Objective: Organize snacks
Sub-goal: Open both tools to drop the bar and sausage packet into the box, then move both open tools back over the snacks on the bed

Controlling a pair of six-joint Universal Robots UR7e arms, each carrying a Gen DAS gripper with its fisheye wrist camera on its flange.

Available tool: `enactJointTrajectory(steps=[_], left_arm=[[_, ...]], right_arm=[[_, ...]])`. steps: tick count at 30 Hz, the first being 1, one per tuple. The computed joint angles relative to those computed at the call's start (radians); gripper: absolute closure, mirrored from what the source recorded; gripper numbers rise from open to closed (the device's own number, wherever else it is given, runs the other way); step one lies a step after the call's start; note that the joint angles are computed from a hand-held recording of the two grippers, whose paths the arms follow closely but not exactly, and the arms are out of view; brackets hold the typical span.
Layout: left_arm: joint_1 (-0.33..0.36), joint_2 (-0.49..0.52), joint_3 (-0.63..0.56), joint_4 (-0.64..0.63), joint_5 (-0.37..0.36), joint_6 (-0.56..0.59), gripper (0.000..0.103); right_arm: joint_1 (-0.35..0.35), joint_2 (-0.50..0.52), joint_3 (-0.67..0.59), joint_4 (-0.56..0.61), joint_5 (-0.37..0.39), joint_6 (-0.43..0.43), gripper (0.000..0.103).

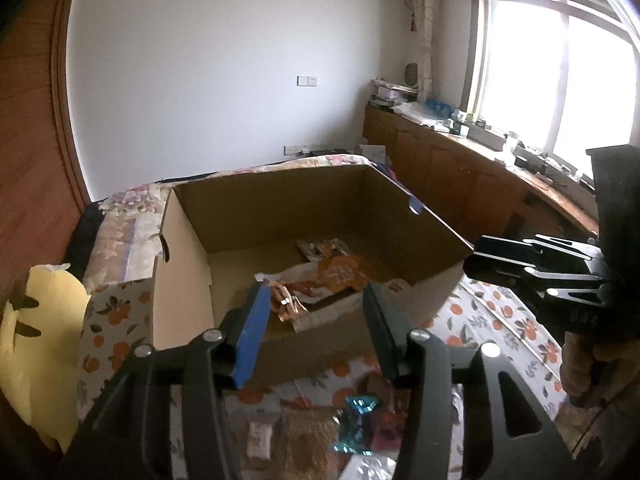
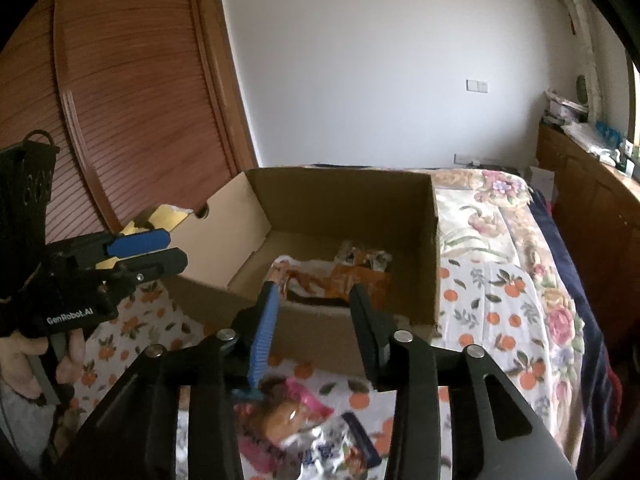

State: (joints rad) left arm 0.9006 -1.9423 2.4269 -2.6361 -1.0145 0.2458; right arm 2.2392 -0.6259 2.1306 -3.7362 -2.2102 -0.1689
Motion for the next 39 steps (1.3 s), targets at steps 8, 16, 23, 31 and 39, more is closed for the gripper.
enactJointTrajectory(steps=[8, 16, 23, 31, 39], left_arm=[[-0.058, -0.127, 0.065, 0.115, 0.035, -0.054, 0.040], [-0.055, -0.198, 0.106, 0.205, 0.021, -0.091, 0.039], [-0.034, -0.225, 0.146, 0.233, 0.024, -0.101, 0.039], [0.056, -0.185, 0.176, 0.229, 0.005, -0.067, 0.039], [0.101, -0.123, 0.183, 0.188, 0.027, -0.055, 0.039]], right_arm=[[0.022, 0.024, 0.073, -0.060, -0.031, 0.052, 0.046], [0.017, 0.079, 0.113, -0.103, -0.014, 0.098, 0.034], [-0.003, 0.126, 0.116, -0.115, 0.015, 0.124, 0.032], [-0.039, 0.184, 0.108, -0.133, 0.054, 0.140, 0.032], [-0.047, 0.228, 0.096, -0.150, 0.056, 0.129, 0.031]])
